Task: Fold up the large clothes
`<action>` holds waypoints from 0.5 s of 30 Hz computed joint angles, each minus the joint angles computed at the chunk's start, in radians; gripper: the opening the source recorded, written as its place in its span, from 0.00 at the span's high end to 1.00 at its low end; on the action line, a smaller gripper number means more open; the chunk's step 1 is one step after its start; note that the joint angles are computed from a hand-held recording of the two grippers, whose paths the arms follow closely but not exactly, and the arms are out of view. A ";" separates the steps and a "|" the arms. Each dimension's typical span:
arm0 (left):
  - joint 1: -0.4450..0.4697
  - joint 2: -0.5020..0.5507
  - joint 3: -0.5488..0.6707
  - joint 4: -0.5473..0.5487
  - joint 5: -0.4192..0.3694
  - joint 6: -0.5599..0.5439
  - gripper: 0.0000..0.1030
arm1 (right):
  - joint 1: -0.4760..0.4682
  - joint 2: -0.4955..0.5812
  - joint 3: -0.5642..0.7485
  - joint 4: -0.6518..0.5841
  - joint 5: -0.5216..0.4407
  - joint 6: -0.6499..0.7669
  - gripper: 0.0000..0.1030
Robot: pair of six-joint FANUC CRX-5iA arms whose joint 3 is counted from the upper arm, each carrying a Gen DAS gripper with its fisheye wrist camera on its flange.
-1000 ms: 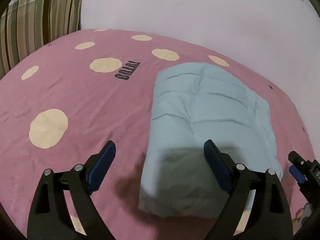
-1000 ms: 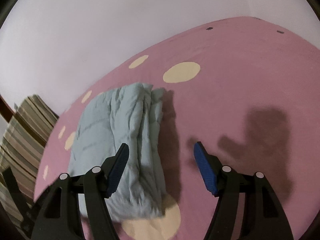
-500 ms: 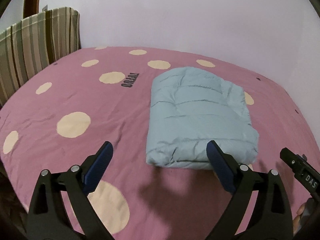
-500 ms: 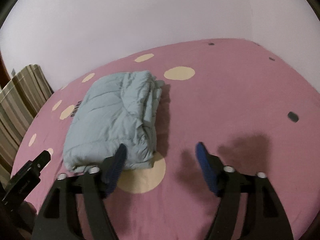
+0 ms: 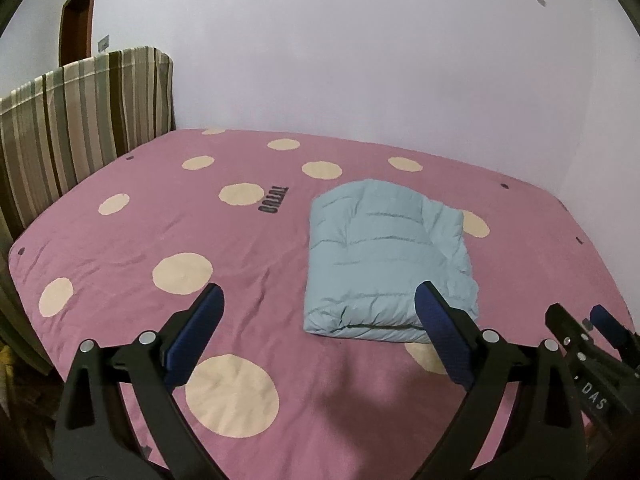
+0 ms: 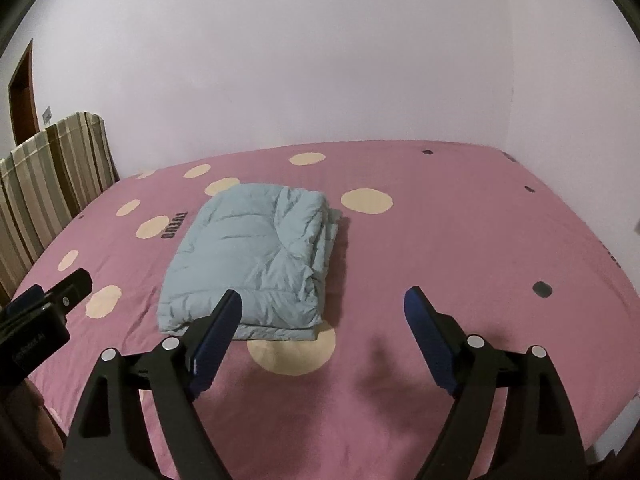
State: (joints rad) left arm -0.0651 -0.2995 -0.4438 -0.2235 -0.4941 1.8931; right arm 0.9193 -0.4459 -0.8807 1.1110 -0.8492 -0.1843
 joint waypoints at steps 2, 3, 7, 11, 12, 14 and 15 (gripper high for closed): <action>0.006 -0.014 -0.011 0.019 0.010 -0.017 0.07 | 0.013 -0.010 -0.001 0.003 -0.008 -0.010 0.20; 0.006 -0.019 -0.013 0.020 0.010 -0.018 0.07 | 0.020 -0.015 -0.002 0.007 -0.014 -0.013 0.20; 0.003 -0.032 -0.017 0.011 0.009 -0.020 0.06 | 0.038 -0.024 -0.001 0.024 -0.034 -0.024 0.20; 0.000 -0.038 -0.021 0.010 0.006 -0.014 0.06 | 0.054 -0.026 -0.001 0.037 -0.053 -0.040 0.20; 0.000 -0.039 -0.021 0.014 0.005 -0.017 0.06 | 0.055 -0.024 0.000 0.039 -0.057 -0.042 0.20; 0.003 -0.041 -0.026 0.035 0.006 -0.039 0.06 | 0.059 -0.019 0.003 0.045 -0.065 -0.043 0.20; 0.000 -0.040 -0.022 0.025 0.004 -0.030 0.06 | 0.060 -0.019 0.003 0.048 -0.067 -0.044 0.20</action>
State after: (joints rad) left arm -0.0655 -0.3397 -0.4654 -0.1986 -0.4904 1.8628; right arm 0.9796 -0.4652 -0.8780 1.1591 -0.9161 -0.2286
